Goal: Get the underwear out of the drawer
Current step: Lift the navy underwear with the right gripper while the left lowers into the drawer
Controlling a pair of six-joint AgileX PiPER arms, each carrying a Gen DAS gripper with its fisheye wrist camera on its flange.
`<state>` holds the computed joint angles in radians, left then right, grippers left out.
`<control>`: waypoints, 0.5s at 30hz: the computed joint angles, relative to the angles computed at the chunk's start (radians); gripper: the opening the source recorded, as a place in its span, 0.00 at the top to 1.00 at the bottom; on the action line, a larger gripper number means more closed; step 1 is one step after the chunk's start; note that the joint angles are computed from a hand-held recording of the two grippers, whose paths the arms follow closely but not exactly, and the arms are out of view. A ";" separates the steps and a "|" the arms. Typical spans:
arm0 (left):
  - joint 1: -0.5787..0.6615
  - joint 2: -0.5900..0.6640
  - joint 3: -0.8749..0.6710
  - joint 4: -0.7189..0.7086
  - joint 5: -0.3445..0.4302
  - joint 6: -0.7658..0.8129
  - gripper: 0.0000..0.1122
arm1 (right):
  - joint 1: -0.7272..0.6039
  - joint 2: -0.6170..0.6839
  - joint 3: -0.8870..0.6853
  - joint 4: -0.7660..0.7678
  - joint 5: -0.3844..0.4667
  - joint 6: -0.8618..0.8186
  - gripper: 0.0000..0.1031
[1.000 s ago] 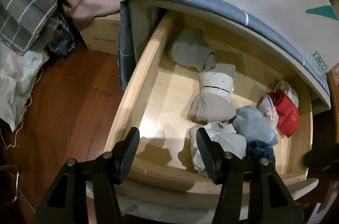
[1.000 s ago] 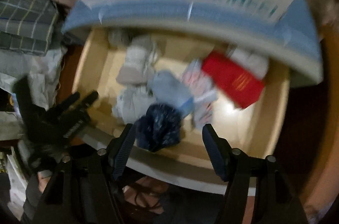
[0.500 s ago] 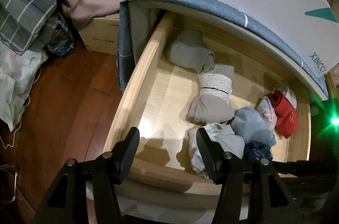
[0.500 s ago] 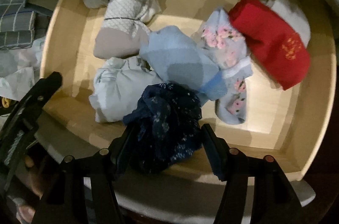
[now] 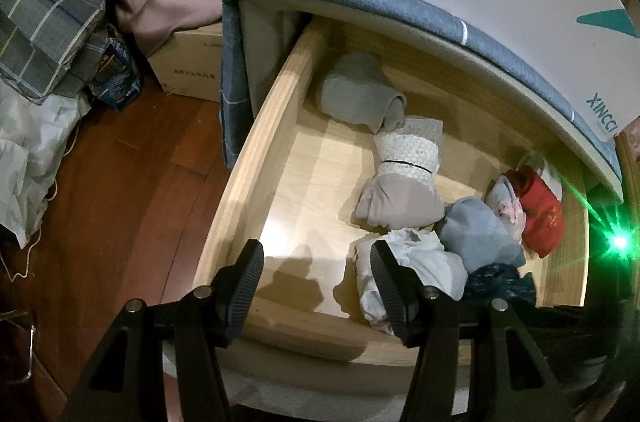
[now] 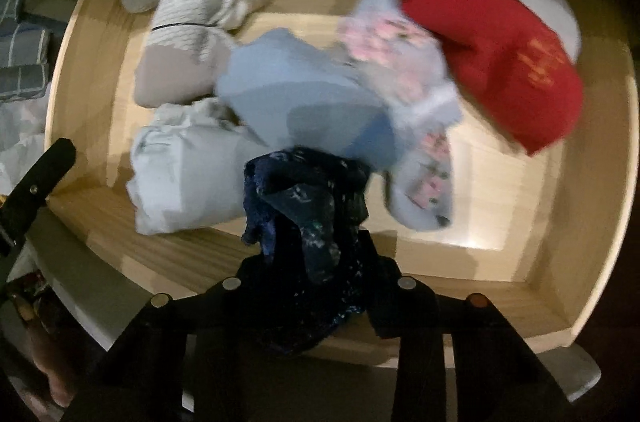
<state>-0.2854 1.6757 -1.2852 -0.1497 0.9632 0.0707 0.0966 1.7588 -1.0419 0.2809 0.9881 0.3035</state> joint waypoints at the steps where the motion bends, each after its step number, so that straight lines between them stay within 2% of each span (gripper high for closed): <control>1: -0.002 0.001 0.000 0.004 0.001 0.000 0.49 | -0.012 -0.018 0.024 -0.007 -0.008 0.001 0.70; 9: -0.007 0.005 -0.001 0.013 0.007 0.002 0.49 | -0.094 -0.136 0.170 -0.162 -0.044 0.074 0.72; 15: -0.038 0.020 -0.014 0.043 0.031 -0.004 0.49 | -0.143 -0.204 0.266 -0.217 -0.086 0.104 0.72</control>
